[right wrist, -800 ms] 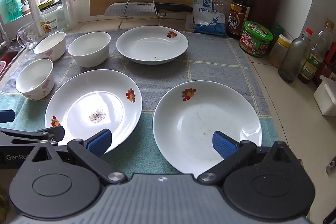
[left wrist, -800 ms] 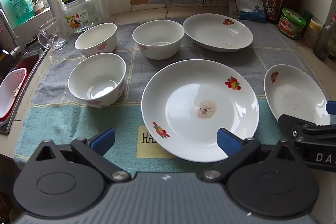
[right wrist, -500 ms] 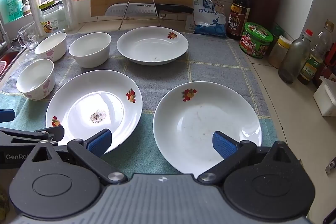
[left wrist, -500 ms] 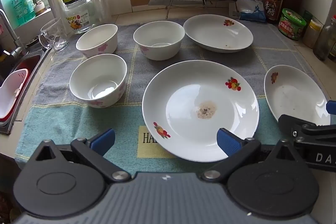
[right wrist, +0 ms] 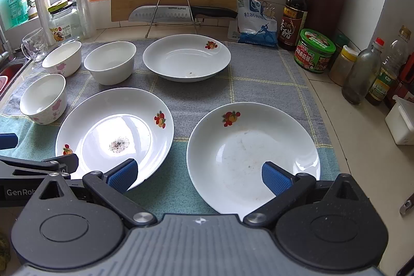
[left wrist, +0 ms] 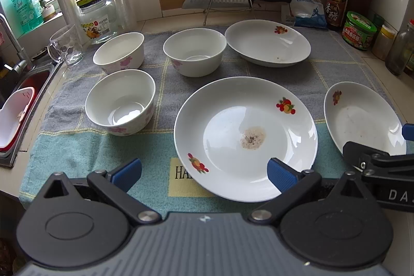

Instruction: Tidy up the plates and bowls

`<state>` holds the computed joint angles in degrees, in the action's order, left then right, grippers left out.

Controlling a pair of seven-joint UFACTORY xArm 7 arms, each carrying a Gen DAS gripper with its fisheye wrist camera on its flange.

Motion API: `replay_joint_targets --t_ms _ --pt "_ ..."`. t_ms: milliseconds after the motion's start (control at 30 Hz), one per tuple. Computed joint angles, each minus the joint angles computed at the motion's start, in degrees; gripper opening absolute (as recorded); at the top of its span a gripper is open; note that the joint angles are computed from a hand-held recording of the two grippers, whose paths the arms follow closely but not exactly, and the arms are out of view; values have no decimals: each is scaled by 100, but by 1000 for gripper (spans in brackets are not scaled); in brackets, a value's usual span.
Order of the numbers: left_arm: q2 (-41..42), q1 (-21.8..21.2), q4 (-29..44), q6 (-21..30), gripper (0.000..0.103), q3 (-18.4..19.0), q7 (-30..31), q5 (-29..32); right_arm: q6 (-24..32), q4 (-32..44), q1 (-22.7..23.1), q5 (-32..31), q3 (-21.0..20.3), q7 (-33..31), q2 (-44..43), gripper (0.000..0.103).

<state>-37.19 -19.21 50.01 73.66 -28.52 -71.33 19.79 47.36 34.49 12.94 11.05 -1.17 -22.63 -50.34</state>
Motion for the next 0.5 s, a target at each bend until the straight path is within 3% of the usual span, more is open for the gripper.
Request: replay_joint_targets --t_ms 500 --pt "1 -11 -11 2 102 12 3 17 -62 7 8 -9 46 10 60 103"
